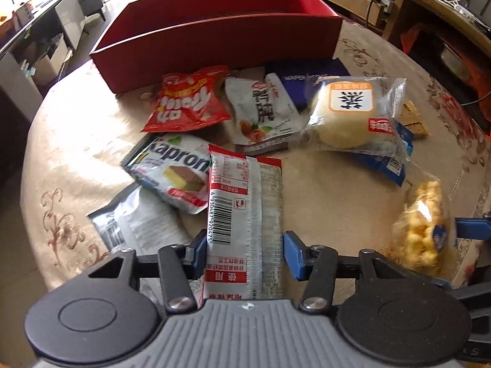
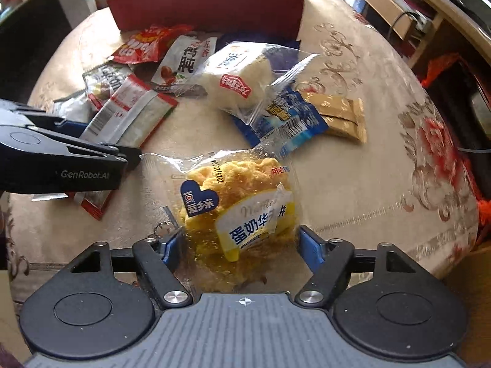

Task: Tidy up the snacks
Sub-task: 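Close right gripper on waffle bag and lift while left lifts stick packet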

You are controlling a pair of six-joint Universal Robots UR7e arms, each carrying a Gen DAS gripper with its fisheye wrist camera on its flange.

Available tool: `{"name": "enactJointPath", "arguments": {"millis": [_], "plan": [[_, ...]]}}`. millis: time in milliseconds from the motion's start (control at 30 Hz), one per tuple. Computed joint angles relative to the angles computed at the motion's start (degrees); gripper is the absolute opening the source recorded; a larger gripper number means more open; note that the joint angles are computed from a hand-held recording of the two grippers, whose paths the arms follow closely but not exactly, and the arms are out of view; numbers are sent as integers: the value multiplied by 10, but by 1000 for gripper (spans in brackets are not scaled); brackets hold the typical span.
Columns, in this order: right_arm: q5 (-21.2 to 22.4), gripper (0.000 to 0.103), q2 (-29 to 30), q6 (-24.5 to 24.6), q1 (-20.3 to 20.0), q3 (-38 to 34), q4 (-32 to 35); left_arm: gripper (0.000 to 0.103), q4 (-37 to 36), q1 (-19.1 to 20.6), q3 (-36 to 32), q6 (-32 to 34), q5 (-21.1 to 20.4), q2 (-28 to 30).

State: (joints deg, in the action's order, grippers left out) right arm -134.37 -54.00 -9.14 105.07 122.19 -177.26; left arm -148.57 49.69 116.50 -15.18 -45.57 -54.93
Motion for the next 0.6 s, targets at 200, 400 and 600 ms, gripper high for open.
{"name": "enactJointPath", "arguments": {"millis": [200, 400, 600], "plan": [[22, 72, -9, 3, 4, 7, -19, 26, 14, 6, 3, -30, -14, -18], [8, 72, 10, -19, 5, 2, -27, 31, 11, 9, 4, -40, -8, -19], [23, 73, 10, -16, -2, -5, -27, 87, 10, -11, 4, -18, 93, 19]]}}
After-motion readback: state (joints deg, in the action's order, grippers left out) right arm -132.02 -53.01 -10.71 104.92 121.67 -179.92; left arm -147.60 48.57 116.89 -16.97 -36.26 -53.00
